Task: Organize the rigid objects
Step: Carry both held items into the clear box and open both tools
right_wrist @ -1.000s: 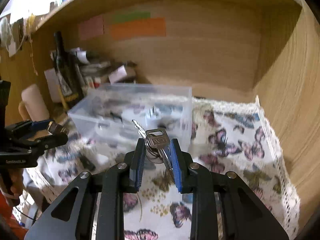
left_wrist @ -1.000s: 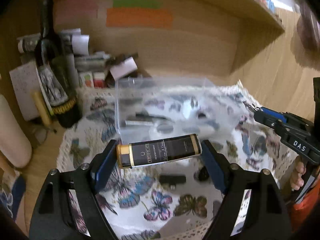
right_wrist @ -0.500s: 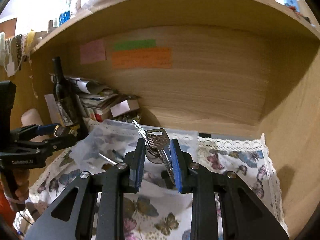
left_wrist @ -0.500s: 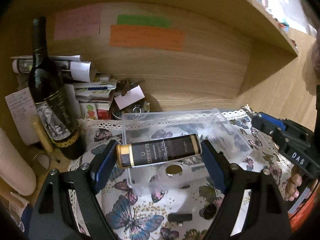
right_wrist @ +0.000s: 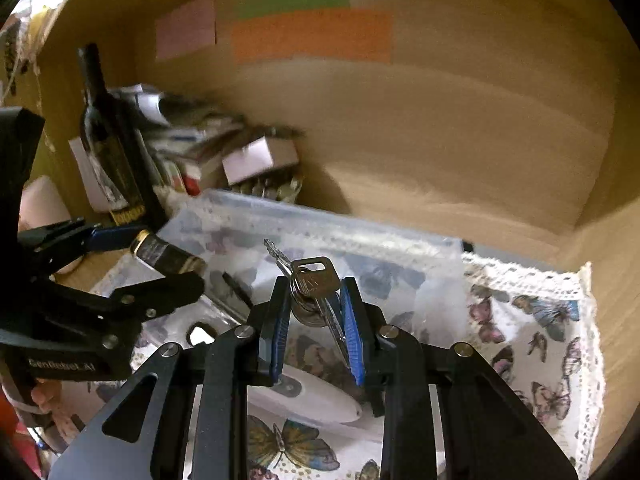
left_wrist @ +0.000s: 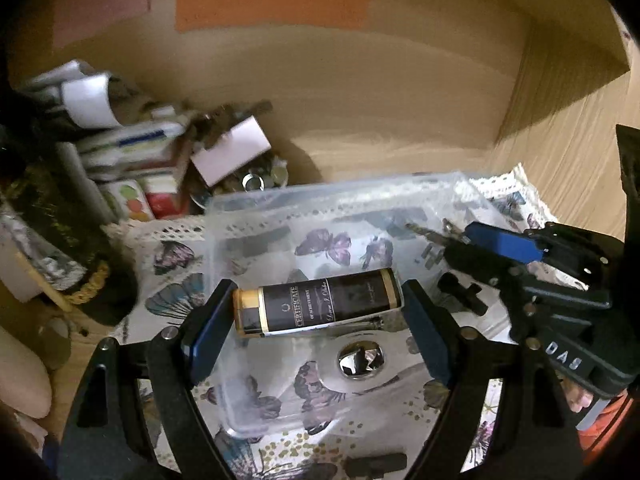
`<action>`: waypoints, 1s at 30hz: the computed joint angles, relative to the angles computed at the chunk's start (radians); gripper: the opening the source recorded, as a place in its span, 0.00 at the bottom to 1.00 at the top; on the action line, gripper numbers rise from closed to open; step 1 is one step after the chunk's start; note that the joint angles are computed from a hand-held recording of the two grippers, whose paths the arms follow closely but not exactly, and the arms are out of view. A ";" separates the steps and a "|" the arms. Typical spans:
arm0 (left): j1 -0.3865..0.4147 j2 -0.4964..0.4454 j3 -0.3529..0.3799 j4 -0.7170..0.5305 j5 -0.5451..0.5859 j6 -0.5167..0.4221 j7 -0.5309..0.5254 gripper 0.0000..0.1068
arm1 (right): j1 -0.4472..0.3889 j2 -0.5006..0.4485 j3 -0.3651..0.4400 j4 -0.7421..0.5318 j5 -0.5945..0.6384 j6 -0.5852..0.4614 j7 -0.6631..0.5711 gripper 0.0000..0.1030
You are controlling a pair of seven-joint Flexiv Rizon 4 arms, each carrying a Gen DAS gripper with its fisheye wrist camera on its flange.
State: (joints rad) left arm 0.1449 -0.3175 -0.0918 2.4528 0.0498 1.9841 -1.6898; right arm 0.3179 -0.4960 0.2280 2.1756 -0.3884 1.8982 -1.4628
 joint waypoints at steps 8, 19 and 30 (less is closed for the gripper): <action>-0.023 -0.038 0.007 -0.039 -0.024 -0.048 0.023 0.77 | -0.070 -0.053 0.074 -0.058 -0.037 -0.127 0.017 0.22; -0.044 0.002 0.014 -0.010 -0.054 -0.046 0.048 0.78 | -0.034 -0.019 0.043 -0.036 0.021 -0.107 0.003 0.31; -0.138 0.137 0.111 0.110 -0.086 0.091 0.071 0.94 | -0.059 0.089 0.025 0.111 0.019 0.111 -0.001 0.55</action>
State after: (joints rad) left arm 0.0066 -0.1806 0.0195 2.5631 -0.0361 2.0750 -1.6186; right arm 0.2589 -0.4069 0.2529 2.2867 -0.3696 2.0093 -1.4639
